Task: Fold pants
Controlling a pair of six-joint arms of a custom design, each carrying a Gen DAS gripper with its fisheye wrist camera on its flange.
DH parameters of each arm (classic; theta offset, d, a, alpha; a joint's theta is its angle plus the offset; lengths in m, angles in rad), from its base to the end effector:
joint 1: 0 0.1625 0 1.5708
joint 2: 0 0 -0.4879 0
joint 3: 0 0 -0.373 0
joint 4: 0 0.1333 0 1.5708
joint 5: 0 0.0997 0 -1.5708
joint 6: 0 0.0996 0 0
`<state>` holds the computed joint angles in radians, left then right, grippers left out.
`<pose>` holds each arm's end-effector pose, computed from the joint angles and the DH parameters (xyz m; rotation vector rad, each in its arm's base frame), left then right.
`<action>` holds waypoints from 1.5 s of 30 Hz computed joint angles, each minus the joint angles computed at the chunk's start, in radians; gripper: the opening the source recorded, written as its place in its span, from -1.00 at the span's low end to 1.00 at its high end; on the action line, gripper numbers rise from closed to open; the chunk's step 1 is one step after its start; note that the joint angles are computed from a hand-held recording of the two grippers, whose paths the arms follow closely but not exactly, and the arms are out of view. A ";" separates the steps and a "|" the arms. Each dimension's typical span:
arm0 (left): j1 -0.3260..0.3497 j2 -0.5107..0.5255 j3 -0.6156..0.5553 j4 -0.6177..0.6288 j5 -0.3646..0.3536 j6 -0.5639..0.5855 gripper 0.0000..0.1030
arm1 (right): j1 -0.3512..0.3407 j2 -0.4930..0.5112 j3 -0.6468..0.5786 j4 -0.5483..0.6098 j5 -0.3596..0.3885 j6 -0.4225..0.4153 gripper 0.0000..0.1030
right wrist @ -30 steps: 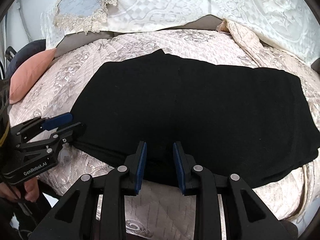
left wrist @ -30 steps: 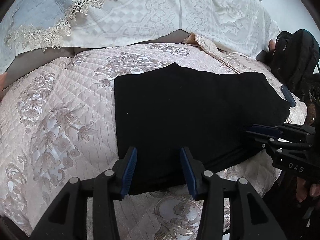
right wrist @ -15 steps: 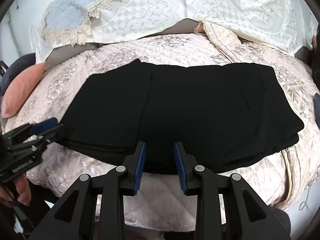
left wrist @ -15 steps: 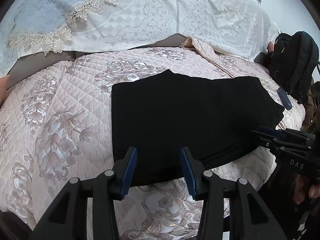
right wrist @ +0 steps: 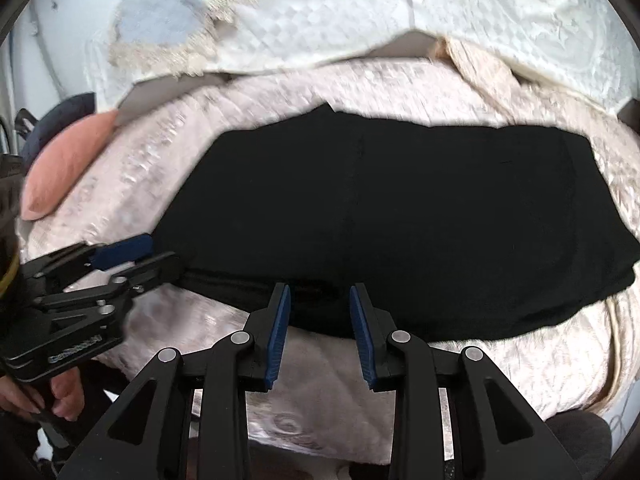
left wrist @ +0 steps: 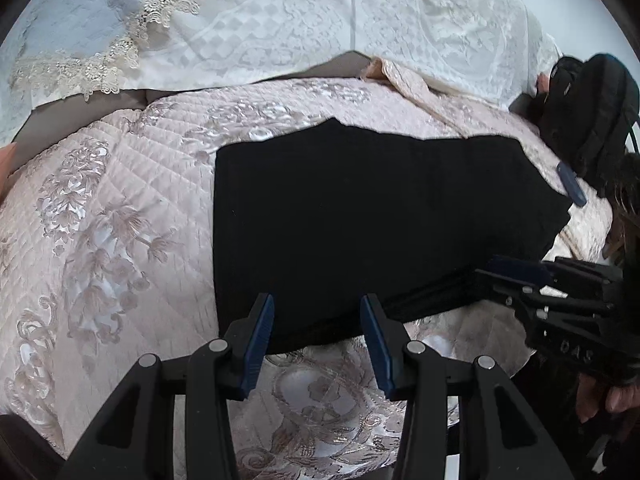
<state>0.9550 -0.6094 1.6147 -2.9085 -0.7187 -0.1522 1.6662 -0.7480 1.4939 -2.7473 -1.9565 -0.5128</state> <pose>-0.2433 -0.7044 0.0974 0.3671 2.3369 -0.7679 0.1679 -0.7481 0.1990 0.6836 -2.5551 0.4584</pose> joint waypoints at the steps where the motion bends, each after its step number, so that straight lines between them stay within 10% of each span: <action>1: -0.003 0.001 0.002 -0.006 0.002 0.009 -0.08 | -0.003 -0.002 0.001 -0.003 0.008 0.005 -0.39; 10: -0.007 -0.008 0.002 -0.045 -0.065 0.019 -0.08 | -0.024 -0.047 0.004 -0.068 -0.012 0.062 -0.38; 15: -0.003 0.007 -0.026 -0.032 -0.064 0.030 -0.08 | -0.061 -0.090 0.016 -0.097 0.032 0.159 -0.01; 45: 0.009 0.072 -0.148 0.031 -0.112 0.084 -0.08 | -0.191 -0.123 -0.083 -0.057 0.149 0.614 0.17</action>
